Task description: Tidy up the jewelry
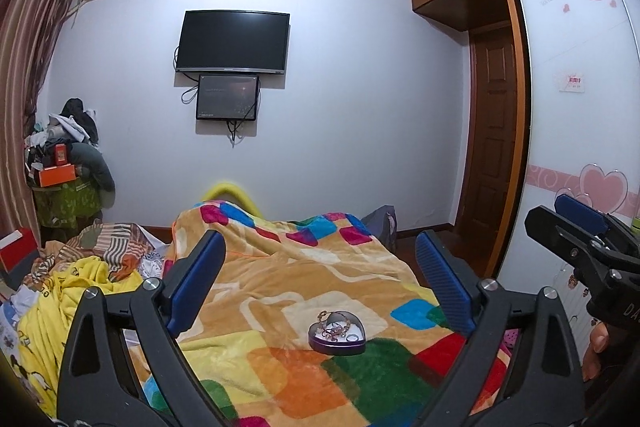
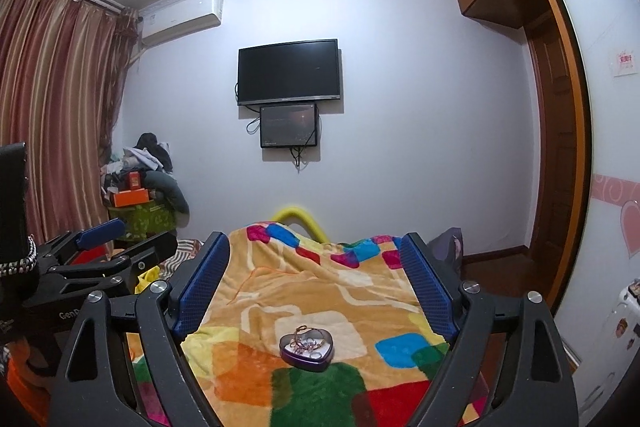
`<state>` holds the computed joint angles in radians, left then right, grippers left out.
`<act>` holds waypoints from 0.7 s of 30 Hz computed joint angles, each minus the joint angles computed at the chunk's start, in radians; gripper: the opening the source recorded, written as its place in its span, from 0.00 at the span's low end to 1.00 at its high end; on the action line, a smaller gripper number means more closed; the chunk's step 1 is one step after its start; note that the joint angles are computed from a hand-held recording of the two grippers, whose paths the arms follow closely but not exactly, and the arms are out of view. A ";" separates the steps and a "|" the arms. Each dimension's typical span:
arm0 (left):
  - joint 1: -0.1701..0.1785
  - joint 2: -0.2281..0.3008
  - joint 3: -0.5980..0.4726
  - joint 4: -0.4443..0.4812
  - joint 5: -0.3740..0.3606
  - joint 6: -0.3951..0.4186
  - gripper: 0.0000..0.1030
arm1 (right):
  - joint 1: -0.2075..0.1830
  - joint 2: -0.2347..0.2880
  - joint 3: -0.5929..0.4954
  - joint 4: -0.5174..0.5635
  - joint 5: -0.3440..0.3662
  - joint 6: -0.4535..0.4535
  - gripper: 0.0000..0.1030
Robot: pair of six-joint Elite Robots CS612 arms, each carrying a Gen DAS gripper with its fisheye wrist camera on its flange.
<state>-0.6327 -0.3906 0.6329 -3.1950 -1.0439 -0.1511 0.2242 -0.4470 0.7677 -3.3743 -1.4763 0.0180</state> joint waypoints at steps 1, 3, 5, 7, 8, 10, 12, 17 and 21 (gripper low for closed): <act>0.000 -0.001 0.003 -0.002 0.000 0.000 0.94 | 0.000 -0.001 0.003 0.001 0.000 0.000 0.82; 0.000 -0.003 0.006 -0.003 -0.003 0.000 0.94 | 0.000 -0.002 0.007 0.002 0.000 0.002 0.82; -0.002 -0.002 0.005 -0.003 -0.002 0.001 0.94 | -0.002 -0.005 0.013 0.004 0.002 0.006 0.82; -0.002 -0.002 0.005 -0.003 -0.003 0.003 0.94 | -0.001 -0.006 0.017 0.005 0.002 0.008 0.82; -0.002 -0.003 0.005 -0.003 -0.004 0.004 0.95 | -0.002 -0.007 0.020 0.004 0.003 0.010 0.82; -0.003 -0.001 0.003 -0.001 -0.001 0.005 0.96 | -0.003 -0.011 0.027 0.004 0.005 0.012 0.82; -0.003 -0.001 0.000 0.004 -0.005 0.005 0.96 | -0.004 -0.014 0.031 0.005 0.006 0.013 0.82; -0.003 -0.001 -0.002 0.006 -0.008 0.004 0.98 | -0.004 -0.014 0.031 0.004 0.006 0.013 0.82; -0.004 0.002 -0.006 0.007 -0.008 0.005 0.98 | -0.005 -0.017 0.035 0.004 0.010 0.016 0.82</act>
<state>-0.6362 -0.3891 0.6273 -3.1876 -1.0521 -0.1463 0.2196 -0.4638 0.8031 -3.3703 -1.4668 0.0341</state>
